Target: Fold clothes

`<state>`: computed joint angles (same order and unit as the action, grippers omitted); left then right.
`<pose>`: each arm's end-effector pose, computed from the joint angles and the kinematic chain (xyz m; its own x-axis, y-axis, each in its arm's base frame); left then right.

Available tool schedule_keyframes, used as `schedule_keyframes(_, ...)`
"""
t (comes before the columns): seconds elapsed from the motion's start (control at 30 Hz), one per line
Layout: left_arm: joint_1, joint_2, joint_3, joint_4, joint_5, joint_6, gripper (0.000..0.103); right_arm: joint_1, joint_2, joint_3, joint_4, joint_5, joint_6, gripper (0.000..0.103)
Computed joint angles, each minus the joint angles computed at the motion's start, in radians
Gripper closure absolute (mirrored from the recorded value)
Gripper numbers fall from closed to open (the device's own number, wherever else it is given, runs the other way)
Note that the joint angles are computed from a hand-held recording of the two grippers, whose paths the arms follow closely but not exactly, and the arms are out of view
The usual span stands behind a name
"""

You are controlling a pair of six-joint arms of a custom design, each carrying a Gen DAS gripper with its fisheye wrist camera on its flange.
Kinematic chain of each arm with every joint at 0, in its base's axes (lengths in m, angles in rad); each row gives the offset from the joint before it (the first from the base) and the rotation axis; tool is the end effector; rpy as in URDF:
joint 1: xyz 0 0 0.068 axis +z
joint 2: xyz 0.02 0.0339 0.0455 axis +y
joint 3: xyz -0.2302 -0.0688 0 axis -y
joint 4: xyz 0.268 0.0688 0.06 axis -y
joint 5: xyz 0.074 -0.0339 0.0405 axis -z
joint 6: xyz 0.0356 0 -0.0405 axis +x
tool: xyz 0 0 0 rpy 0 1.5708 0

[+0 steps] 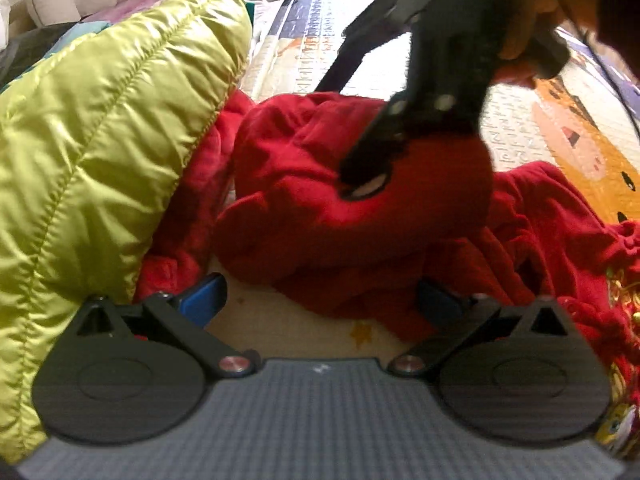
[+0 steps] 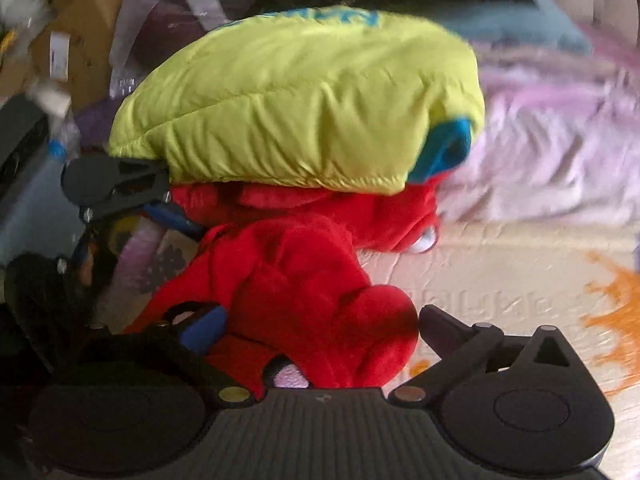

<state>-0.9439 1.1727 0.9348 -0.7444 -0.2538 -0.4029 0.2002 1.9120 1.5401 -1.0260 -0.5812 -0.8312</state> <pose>0.1630 -0.2098 0.2306 -0.7242 0.3528 -0.5925 0.4546 0.8903 -0.0255 0.3748 0.0960 0.1867 -0.4595 -0.7233 -0.5155 -0.8876 0.3947 0.2374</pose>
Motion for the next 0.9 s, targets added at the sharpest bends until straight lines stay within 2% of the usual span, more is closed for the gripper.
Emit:
schedule_keyframes(0.03,-0.001,-0.002,-0.002,0.001,0.001,0.005,0.000,0.002,0.025,0.018,-0.012,-0.008,0.012,0.006)
schedule_keyframes(0.13,-0.001,-0.007,-0.006,0.002,0.000,0.014,0.000,0.014,0.047,0.033,-0.050,-0.052,-0.005,0.043)
schedule_keyframes(0.17,-0.001,-0.010,-0.006,0.001,0.000,0.015,0.000,0.018,0.008,-0.003,-0.027,-0.052,-0.024,0.055)
schedule_keyframes(0.23,-0.007,-0.019,-0.005,-0.005,-0.008,0.008,0.000,0.020,-0.084,-0.080,0.023,-0.046,-0.045,0.065)
schedule_keyframes(0.47,-0.080,-0.107,0.002,-0.089,-0.098,-0.044,0.000,-0.032,-0.523,-0.404,0.122,-0.059,-0.176,0.071)
schedule_keyframes(0.6,-0.117,-0.123,0.058,-0.165,-0.172,-0.075,0.000,-0.067,-0.847,-0.622,0.160,-0.052,-0.272,0.071)
schedule_keyframes(0.73,-0.191,-0.140,0.133,-0.255,-0.268,-0.154,0.000,-0.087,-1.179,-0.822,0.164,-0.029,-0.412,0.071)
schedule_keyframes(0.83,-0.239,-0.114,0.211,-0.309,-0.340,-0.223,0.000,-0.129,-1.399,-0.941,0.130,-0.054,-0.522,0.071)
schedule_keyframes(0.9,-0.226,-0.077,0.270,-0.311,-0.354,-0.229,0.000,-0.175,-1.527,-1.007,0.091,-0.084,-0.612,0.071)
